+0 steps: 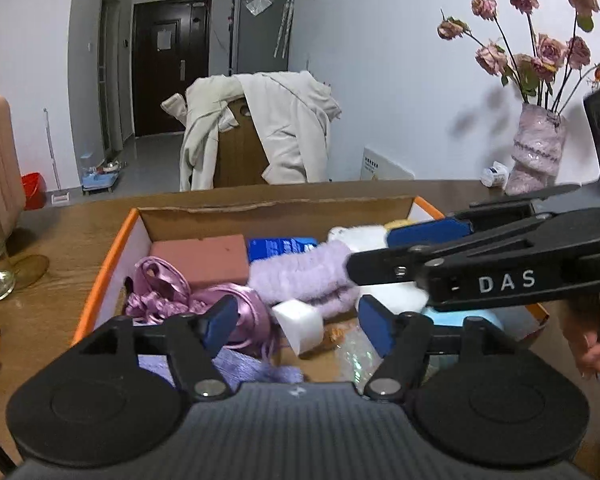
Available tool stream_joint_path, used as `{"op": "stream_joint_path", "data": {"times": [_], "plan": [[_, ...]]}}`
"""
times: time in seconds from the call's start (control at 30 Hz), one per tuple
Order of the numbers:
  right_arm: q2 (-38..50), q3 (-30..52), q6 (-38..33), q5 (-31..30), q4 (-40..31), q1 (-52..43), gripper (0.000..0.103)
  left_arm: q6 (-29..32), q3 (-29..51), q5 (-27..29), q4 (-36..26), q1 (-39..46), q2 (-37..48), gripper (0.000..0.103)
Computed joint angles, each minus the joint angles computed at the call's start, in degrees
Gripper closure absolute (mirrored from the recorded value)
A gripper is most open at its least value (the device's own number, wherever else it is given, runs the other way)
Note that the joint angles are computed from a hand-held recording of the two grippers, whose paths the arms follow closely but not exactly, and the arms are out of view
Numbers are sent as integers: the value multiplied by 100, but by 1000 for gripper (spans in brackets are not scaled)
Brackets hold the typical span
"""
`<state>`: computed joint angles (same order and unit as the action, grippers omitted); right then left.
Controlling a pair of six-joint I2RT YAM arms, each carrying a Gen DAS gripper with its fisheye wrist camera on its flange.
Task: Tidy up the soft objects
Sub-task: 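Carry the snack packet and foam wedge into the box with both grippers, then open both grippers over the box and withdraw them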
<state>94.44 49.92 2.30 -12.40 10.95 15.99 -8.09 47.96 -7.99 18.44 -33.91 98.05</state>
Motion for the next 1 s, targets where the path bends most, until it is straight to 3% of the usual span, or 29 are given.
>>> {"op": "stream_joint_path", "data": {"times": [0.27,0.53,0.77,0.9,1.0], "plan": [[-1069,-504,180,233,-364,-197,54,17,-374,-228,-274,238,-955,30],[-3115,-1130,268,1298,-1623,216,44,150,-1231,-357,-959,386,-2824,20],[-4657,-1973,1515,3708,-2064,2173,21,-75,-2174,-762,-1622,329,-4825,15],[-5022,-2188,2843,5478,-2652,4036,19,12,-2720,-1280,-2226,-133,-6431,7],[-4679,-1973,4538,7128,-3719,5810,16,-145,-2985,-2176,-3229,-1134,-7823,3]]}}
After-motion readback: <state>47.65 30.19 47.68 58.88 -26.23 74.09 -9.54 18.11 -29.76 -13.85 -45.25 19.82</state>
